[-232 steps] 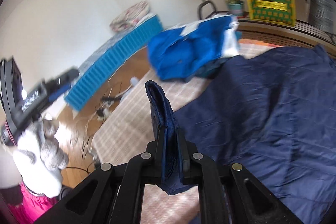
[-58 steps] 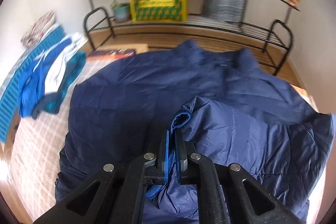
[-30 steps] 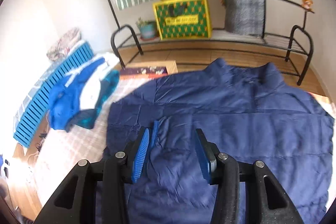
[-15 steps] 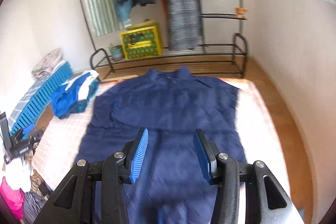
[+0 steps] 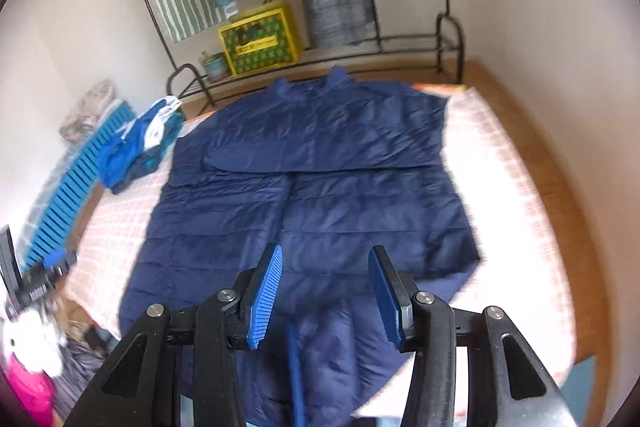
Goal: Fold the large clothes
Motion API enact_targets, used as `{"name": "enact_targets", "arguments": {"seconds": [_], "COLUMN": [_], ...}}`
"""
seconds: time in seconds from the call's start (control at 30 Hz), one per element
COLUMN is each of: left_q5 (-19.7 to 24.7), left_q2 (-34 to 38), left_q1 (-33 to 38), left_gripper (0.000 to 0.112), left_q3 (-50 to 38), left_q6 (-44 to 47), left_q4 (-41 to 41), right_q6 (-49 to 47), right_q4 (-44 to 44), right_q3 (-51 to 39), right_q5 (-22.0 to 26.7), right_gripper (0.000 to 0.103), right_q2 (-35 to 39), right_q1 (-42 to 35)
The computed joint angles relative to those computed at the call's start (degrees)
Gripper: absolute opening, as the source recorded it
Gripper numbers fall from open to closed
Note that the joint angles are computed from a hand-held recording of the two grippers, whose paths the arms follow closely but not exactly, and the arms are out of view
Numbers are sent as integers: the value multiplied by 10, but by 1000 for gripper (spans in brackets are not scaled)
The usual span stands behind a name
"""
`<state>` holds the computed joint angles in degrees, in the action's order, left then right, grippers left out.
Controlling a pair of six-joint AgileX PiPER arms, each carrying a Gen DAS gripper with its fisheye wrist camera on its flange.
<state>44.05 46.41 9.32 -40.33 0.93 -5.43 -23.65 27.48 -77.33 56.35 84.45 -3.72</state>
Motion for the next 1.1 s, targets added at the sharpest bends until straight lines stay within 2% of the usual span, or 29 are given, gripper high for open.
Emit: {"name": "enact_targets", "arguments": {"seconds": [0.1, 0.2, 0.33, 0.4, 0.6, 0.7, 0.8, 0.97, 1.0, 1.1], "left_q5": [19, 39, 53, 59, 76, 109, 139, 216, 223, 209], "left_q2": [-15, -34, -42, -40, -50, -47, -36, 23, 39, 71], "left_q1": [28, 64, 107, 121, 87, 134, 177, 320, 344, 368], "left_gripper": [87, 87, 87, 87, 87, 87, 87, 87, 87, 87], "left_q3": [5, 7, 14, 20, 54, 76, 104, 160, 174, 199], "left_q6": [27, 65, 111, 127, 81, 143, 198, 363, 388, 419], "left_q4": [-17, -42, -72, -85, -59, -124, -182, -306, -321, -334], "right_q6": [11, 30, 12, -11, -120, -156, -181, -213, -221, -236], "right_q4": [-10, -53, -111, -130, -51, -16, 6, 32, 34, 39], "right_q3": [-23, -32, 21, 68, 121, 140, 153, 153, 154, 164], "right_q5": [-10, 15, 26, 22, 53, 51, 56, 66, 72, 81], "right_gripper": [47, 44, 41, 42, 45, 55, 56, 56, 56, 56], "right_q2": [66, 106, 75, 32, -25, -19, 4, 45, 52, 63], "right_q1": [29, 43, 25, -12, -169, -235, -283, -340, -352, -370]}}
